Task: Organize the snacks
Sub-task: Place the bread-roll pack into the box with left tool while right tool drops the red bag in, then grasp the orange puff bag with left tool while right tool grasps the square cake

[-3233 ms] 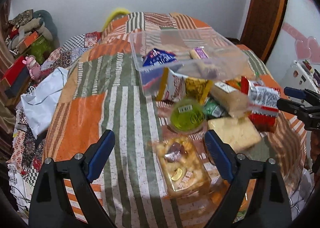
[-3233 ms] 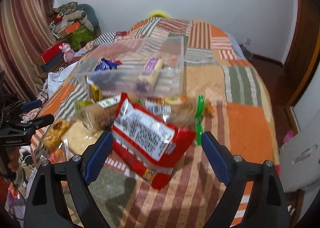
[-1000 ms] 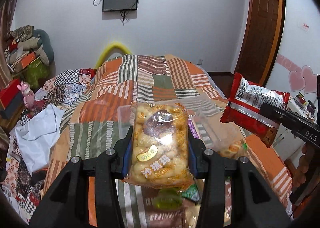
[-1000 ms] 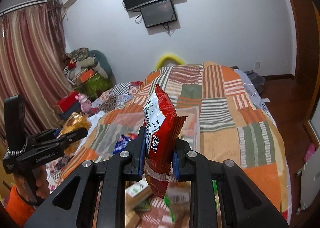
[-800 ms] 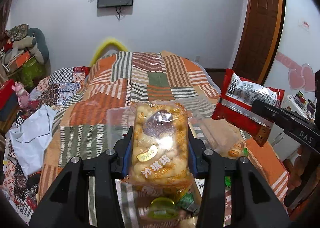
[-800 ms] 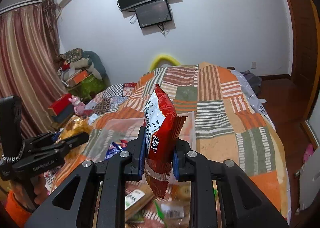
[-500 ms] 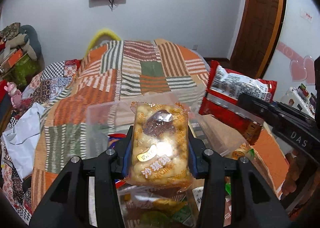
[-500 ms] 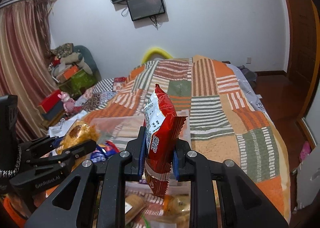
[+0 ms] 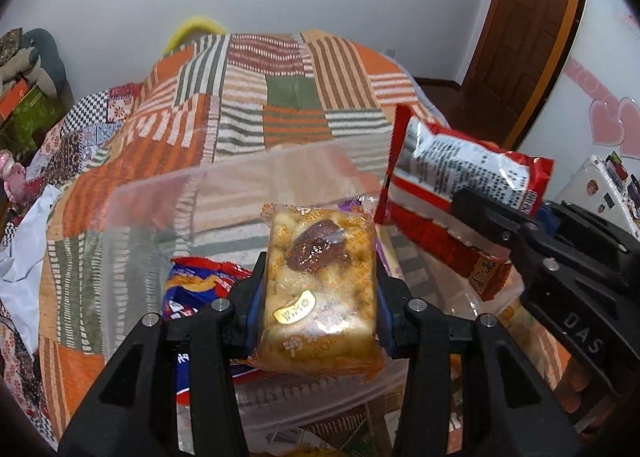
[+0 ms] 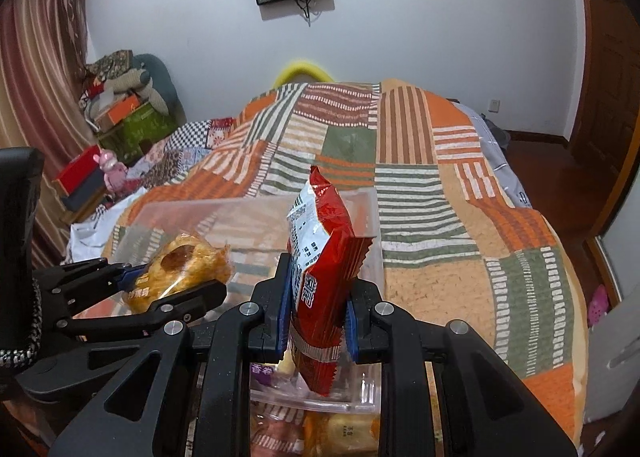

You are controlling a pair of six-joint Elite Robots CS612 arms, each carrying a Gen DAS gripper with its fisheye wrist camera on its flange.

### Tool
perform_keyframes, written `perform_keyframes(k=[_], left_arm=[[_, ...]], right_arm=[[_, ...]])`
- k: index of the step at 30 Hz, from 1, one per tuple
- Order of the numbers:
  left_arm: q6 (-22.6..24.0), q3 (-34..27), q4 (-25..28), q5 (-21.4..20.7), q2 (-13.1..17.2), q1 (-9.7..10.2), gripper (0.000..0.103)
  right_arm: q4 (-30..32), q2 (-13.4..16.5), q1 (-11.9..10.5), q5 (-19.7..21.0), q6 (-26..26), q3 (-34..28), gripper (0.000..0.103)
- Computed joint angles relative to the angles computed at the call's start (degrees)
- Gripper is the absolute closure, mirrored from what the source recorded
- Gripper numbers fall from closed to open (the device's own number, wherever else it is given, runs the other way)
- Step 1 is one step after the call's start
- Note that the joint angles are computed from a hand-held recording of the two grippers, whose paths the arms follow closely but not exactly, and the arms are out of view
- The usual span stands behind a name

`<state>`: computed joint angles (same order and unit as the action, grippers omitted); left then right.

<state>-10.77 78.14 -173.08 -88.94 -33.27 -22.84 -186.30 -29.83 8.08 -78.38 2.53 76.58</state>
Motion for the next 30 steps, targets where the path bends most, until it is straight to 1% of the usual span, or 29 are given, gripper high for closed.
perform_keyframes(k=[3,6,8,9,10,12,13,15,16,23,26,30], left_arm=[[-0.45,-0.15,0.99,0.24,0.11,-0.05,0.058],[-0.25,0.24,0.69,0.41,-0.14,-0.15,0.057],[0.58,1.07,-0.61,0.85,-0.67,-0.32,0.052],[0.81,1.55,-1.17,1.31,-1.0,-0.49,0.045],[1.15,2.07,-2.0,1.89,-1.33,-0.65,0.04],[1.93,3.38,-3.7,3.49,-2.19,-1.05,0.039],[2.37,3.97,-4.26,3.84,-2.6,-1.14,0.038],[2.69,5.21,-5.39,4.09,-3.54,-1.25,0.034],[2.59,6.08,-6.18,4.18,-4.09,-1.29,0.031],[1.46,12.53,-10.12,3.75,-8.1,-1.29,0.024],[1.69,15.75,-12.09,4.55,-9.79,-1.64,0.021],[2.17,20.31,-14.76,5.47,-11.97,-2.29,0.011]], right_arm=[[1.24,-0.34,-0.05,0.38,-0.56,0.23,0.082],[2.43,-0.77,-0.07,0.38,-0.86,0.68,0.082],[2.68,-1.13,-0.11,0.14,-1.22,1.21,0.08],[2.47,-1.39,-0.1,-0.16,-1.37,1.61,0.077],[2.41,-1.55,-0.07,-0.34,-1.48,1.81,0.074],[1.29,-2.17,-0.07,-1.05,-1.51,2.85,0.063],[0.57,-2.54,-0.14,-1.09,-1.36,3.49,0.06],[-0.9,-3.28,-0.33,-0.82,-0.86,4.74,0.049],[-1.59,-3.68,-0.41,-0.53,-0.68,5.4,0.047],[-6.69,-6.86,-0.7,1.3,-0.91,11.09,0.036],[-8.57,-8.08,-0.66,1.93,-1.67,13.65,0.035],[-10.52,-9.29,-0.72,2.9,-2.56,16.72,0.033]])
